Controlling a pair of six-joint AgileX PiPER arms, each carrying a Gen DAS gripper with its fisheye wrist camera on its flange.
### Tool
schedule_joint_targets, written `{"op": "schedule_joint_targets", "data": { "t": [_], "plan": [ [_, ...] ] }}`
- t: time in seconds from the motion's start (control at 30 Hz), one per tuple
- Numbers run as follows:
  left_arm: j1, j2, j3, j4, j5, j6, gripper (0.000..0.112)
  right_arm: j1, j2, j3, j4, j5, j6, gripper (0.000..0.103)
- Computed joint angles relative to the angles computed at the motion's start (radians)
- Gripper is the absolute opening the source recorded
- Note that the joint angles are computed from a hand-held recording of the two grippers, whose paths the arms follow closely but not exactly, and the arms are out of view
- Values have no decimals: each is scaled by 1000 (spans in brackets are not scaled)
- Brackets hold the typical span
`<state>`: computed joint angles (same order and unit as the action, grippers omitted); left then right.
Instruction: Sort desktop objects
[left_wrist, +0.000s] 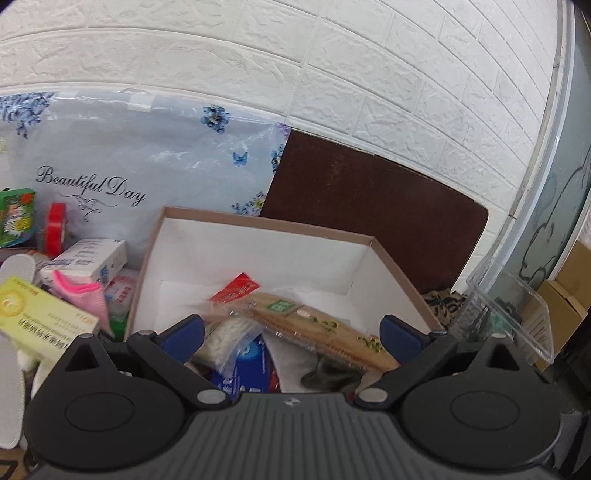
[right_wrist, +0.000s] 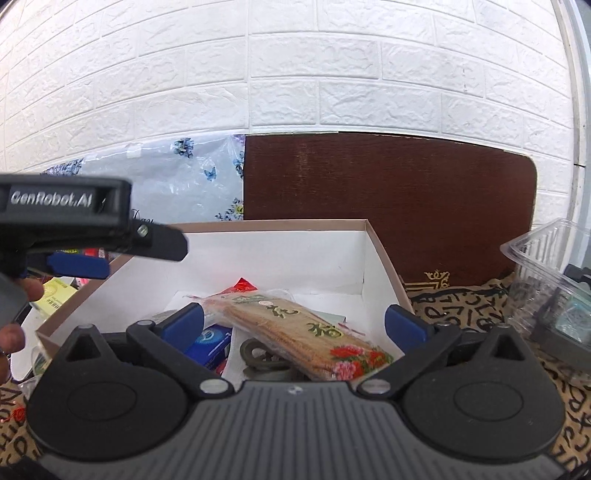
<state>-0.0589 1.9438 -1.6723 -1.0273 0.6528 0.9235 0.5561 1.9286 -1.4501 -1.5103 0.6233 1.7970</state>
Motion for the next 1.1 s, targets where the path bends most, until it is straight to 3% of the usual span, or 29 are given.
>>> {"op": "schedule_joint_targets", "data": {
  "t": [0.57, 1.1],
  "plan": [
    [109, -277, 404, -86, -78, 253, 103, 215, -95, 70, 212, 216, -131, 101],
    [131, -382, 531, -60, -59, 294, 103, 348, -99, 75, 266, 404, -100, 101]
  ]
}}
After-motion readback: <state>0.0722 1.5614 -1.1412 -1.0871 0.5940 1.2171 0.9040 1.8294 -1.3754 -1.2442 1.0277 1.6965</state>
